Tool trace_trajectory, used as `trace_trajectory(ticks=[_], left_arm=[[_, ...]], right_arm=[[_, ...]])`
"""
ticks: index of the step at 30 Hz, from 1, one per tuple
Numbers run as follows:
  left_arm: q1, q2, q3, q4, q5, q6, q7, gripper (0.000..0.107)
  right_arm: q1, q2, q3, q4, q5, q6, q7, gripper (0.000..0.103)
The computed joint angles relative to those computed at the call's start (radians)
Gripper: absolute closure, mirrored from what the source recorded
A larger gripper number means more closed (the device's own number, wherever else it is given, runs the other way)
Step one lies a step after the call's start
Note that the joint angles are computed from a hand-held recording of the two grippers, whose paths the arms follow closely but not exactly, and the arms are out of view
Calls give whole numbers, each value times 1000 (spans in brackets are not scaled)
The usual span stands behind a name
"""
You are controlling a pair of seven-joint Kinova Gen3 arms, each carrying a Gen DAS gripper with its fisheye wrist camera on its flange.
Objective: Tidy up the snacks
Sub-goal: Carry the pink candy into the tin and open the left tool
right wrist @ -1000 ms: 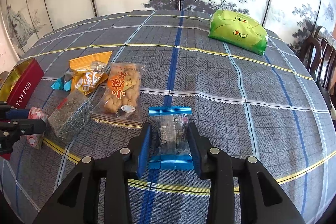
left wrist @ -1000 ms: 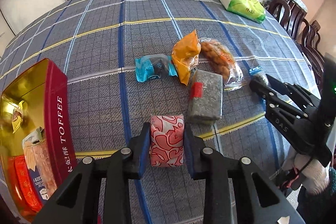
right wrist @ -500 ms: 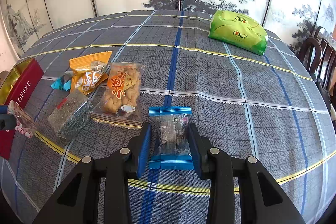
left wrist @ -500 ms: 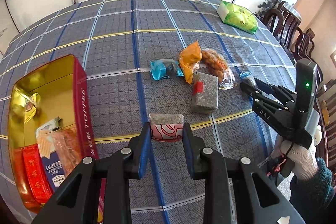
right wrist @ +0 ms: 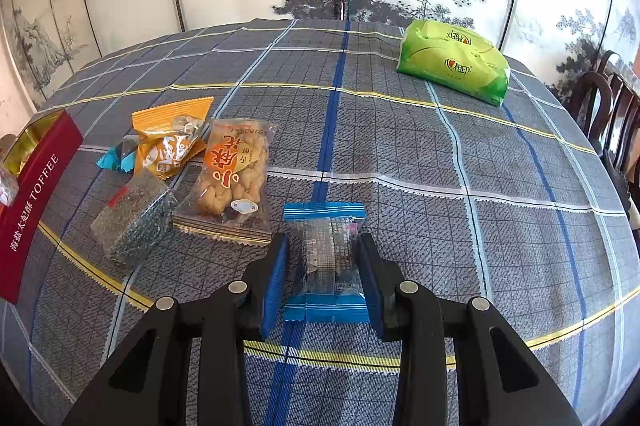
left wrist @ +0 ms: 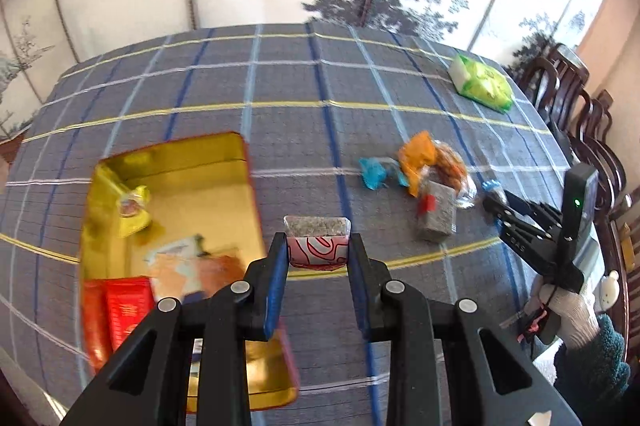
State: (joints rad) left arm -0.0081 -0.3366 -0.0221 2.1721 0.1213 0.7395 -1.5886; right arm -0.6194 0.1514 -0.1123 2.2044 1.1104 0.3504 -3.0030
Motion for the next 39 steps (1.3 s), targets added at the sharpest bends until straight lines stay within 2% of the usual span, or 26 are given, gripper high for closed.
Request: trace_trajectory(ticks=[4, 9, 17, 19, 24, 28, 35, 39], left_arm=[[-54, -10, -45, -13, -44, 13, -10, 82], [-125, 46, -95, -25, -82, 21, -31, 82], [-222, 153, -91, -3, -170, -35, 2, 82], [-223, 164, -112, 2, -153, -58, -23, 82], [-251, 199, -76, -12, -212, -74, 34, 82], [-255, 237, -94, -21, -196, -90, 23, 82], [-257, 260, -76, -18, -251, -133, 78, 82], [-257, 282, -82, -26, -248, -140, 80, 82]], right_arm=[[1, 0, 0, 0, 0, 0, 1, 66], [0, 1, 0, 0, 2, 1, -1, 66], [0, 1, 0, 0, 2, 0, -2, 66], [0, 1, 0, 0, 2, 0, -2, 66], [0, 1, 0, 0, 2, 0, -2, 66], [0, 2, 0, -1, 1, -1, -2, 66], [-2, 2, 0, -2, 1, 3, -3, 66], [-1, 3, 0, -2, 0, 2, -1, 66]])
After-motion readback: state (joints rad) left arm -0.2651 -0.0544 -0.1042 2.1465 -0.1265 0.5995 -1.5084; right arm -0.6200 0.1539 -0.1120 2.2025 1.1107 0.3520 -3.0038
